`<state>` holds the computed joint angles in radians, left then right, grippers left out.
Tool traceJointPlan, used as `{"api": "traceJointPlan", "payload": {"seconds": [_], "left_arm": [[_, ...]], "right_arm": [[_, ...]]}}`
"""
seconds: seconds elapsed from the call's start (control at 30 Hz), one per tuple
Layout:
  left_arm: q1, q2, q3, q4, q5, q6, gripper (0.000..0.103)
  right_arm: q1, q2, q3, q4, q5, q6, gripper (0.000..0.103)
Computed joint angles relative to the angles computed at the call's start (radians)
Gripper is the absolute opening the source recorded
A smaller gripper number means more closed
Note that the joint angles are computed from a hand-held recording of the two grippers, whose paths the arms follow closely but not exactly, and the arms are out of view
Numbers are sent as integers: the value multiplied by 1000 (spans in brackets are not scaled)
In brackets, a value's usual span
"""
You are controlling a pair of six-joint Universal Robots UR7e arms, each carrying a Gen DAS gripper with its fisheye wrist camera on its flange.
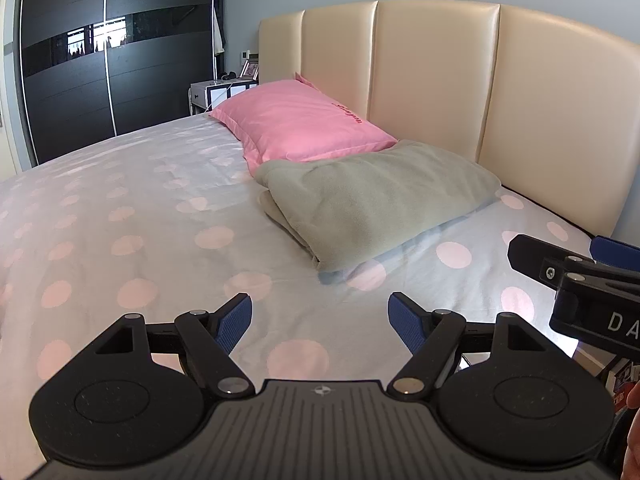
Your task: Fold clothes
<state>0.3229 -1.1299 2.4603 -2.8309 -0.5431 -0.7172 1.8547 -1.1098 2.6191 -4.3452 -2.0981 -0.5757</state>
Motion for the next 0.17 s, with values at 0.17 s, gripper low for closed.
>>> {"api": "traceJointPlan", "payload": {"seconds": [0.17], "left_arm": [[-1,0,6,-16,0,10,74]], "right_arm": [[6,2,1,0,-4,5,95]]}}
